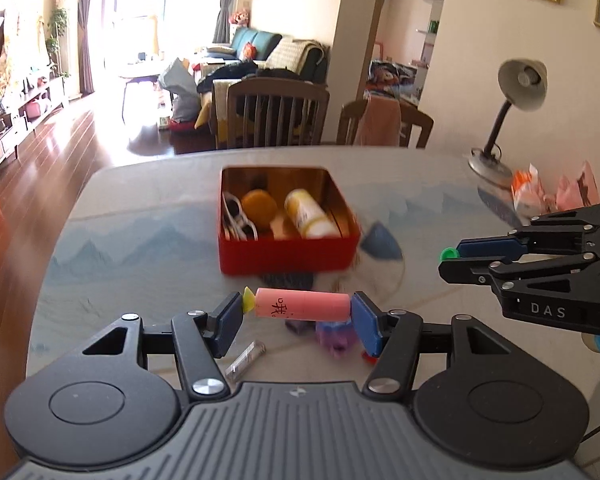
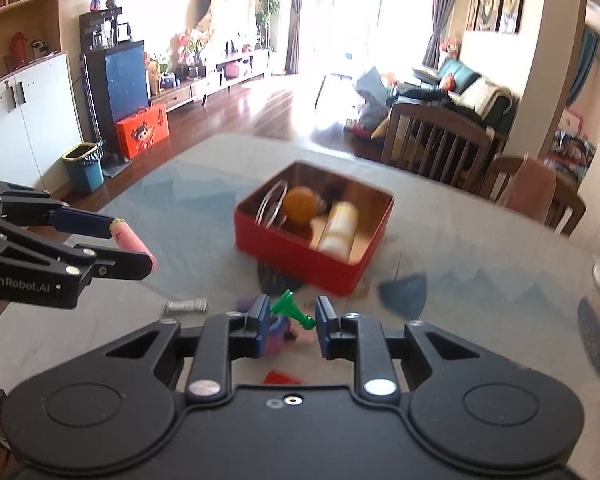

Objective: Organize rigid objects
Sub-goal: 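Grasp the pink tube with the left gripper while the right gripper grasps the green piece, carry toward tin, then carry the pink tube and green piece down into the red tin with both grippers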

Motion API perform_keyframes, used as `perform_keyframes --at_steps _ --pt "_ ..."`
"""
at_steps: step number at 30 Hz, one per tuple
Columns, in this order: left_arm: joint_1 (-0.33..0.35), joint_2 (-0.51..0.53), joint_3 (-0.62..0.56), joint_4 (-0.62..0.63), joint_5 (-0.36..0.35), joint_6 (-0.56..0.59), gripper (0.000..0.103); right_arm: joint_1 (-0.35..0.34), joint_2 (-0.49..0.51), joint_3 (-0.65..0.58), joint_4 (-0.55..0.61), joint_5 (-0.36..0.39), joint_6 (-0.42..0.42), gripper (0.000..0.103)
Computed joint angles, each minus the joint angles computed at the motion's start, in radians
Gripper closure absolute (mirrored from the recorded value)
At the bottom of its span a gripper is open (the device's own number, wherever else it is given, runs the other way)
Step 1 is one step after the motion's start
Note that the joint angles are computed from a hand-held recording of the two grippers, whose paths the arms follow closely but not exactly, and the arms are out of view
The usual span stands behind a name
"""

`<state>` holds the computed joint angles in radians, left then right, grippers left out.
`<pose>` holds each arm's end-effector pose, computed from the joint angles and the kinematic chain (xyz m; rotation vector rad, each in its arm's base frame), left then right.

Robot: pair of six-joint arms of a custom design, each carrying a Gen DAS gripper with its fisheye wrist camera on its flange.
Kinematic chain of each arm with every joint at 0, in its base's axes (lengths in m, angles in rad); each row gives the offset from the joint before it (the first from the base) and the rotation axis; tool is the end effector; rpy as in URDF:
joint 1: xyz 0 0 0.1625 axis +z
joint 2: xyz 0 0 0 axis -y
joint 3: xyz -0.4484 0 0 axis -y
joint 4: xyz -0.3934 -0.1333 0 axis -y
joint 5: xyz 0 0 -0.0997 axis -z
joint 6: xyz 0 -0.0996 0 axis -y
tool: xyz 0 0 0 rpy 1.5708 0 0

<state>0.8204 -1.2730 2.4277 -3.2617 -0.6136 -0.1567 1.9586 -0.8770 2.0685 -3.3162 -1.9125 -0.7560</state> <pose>-0.1195 -0.4431 0.2330 0.3556 2.2717 -1.0796 0.3067 -0.4867 0.1144 1.3177 -2.2860 0.6532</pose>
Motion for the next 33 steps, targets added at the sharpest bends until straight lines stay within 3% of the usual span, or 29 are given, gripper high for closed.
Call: perform_keyframes --at_steps 16,33 --pt "0.092 0.155 -0.235 -0.084 -0.001 0.219 0.044 -0.01 0.116 -0.276 0.064 0.026 -0.06 0.079" --pt "0.238 0.358 -0.527 0.015 -0.042 0.239 0.044 -0.077 0.311 -0.583 0.286 0.039 -0.045 0.079"
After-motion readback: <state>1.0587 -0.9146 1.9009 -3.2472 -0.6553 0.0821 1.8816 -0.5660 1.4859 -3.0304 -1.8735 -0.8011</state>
